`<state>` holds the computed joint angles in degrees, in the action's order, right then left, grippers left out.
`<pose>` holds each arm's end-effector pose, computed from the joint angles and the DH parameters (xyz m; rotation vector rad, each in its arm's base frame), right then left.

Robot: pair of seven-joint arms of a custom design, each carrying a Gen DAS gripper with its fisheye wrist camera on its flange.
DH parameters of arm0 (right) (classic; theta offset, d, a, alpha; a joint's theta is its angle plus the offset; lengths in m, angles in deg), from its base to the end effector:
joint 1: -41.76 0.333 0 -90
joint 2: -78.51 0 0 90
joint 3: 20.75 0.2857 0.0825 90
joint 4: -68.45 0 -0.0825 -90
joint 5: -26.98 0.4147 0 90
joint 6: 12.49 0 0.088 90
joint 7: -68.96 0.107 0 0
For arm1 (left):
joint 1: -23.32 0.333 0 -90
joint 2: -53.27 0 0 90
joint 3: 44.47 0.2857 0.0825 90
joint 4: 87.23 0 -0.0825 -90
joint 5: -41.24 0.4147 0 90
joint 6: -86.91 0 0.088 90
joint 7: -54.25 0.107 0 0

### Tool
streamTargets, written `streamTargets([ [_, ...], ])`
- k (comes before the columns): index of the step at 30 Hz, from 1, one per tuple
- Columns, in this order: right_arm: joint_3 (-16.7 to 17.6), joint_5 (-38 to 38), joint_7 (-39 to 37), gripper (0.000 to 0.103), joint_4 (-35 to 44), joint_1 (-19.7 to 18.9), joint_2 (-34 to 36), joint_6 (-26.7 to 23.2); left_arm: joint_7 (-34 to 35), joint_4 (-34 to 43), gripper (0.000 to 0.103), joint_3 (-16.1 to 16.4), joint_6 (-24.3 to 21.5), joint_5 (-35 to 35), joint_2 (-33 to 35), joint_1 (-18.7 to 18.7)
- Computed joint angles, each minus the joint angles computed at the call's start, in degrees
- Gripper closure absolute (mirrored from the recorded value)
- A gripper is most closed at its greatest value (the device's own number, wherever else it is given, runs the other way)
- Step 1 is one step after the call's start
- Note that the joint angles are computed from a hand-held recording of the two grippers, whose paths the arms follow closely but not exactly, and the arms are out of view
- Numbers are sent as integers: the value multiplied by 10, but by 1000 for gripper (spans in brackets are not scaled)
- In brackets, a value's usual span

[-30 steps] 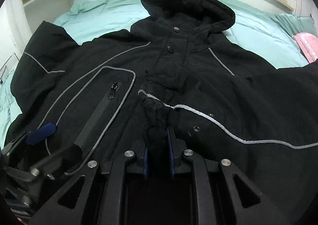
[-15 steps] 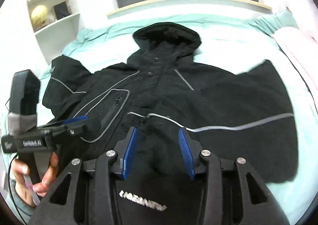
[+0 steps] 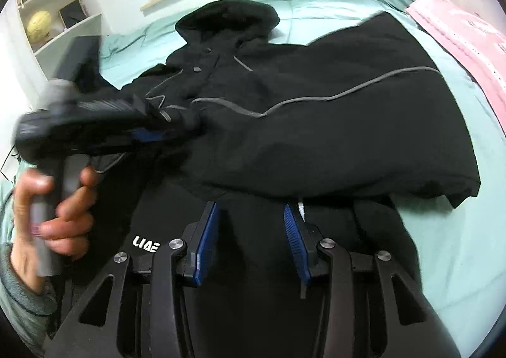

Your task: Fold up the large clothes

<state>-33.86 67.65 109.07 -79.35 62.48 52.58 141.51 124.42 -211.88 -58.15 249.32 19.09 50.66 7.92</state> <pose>0.4722 0.0438 0.4193 -2.0292 1.2967 -0.2729 0.5326 -0.2751 0.4438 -2.2166 1.8846 -1.1114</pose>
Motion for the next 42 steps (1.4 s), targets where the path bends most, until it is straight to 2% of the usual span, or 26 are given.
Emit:
streamTargets([
  [2,15,-23,7,56,-12,-11,-24,25,-16,-4,86,0,17,29,-9,4],
  [4,13,-45,16,56,-13,-11,-43,33,-49,-24,86,-2,41,89,-42,18],
  [8,-15,-53,39,56,45,4,-31,-13,-37,-78,86,16,58,104,-133,44],
  [14,8,-40,97,53,197,-20,108,-90,-40,-160,85,27,14,112,-231,107],
  [16,26,-38,114,52,237,-29,156,-99,-51,-182,84,35,-23,106,-241,123],
  [19,61,-70,153,51,279,-44,233,-97,-106,-198,78,8,-59,152,-232,172],
  [21,80,-113,190,51,289,-54,273,-92,-92,-220,77,34,-26,119,-222,151],
  [23,99,-133,182,51,270,-61,285,-44,-79,-222,77,45,-13,101,-221,140],
  [24,108,-141,181,51,260,-65,279,-26,-79,-222,77,41,-7,103,-225,141],
  [26,122,-169,191,47,255,-77,269,-26,-97,-234,77,18,12,121,-246,158],
  [28,132,-177,195,46,250,-87,253,-31,-164,-253,75,-39,43,166,-289,215],
  [29,133,-152,175,46,251,-90,242,-42,-197,-265,67,-71,69,190,-316,246],
  [30,133,-115,146,46,253,-90,234,-52,-208,-269,59,-86,88,205,-335,260],
  [31,130,-68,113,46,258,-88,222,-63,-211,-262,39,-95,93,214,-341,267],
  [32,129,-45,98,41,261,-85,215,-64,-208,-243,29,-105,89,225,-337,271],
  [33,129,-31,93,36,269,-82,212,-61,-196,-222,29,-102,83,233,-321,266],
  [34,131,-27,95,21,282,-78,216,-55,-178,-202,29,-96,79,239,-301,252],
  [35,135,-37,104,13,295,-75,225,-44,-152,-177,29,-84,70,244,-272,234],
  [36,139,-52,118,12,305,-73,237,-34,-132,-146,29,-78,48,250,-237,222],
  [38,148,-131,189,12,336,-73,279,-22,-138,-95,29,-87,-5,277,-175,224],
  [40,151,-216,269,15,374,-73,329,-30,-134,-46,29,-63,-66,255,-97,201],
  [41,150,-254,301,19,382,-75,346,-42,-131,-31,29,-51,-88,238,-69,191],
  [42,146,-294,334,20,392,-71,371,-54,-130,-24,29,-46,-96,239,-45,186],
])
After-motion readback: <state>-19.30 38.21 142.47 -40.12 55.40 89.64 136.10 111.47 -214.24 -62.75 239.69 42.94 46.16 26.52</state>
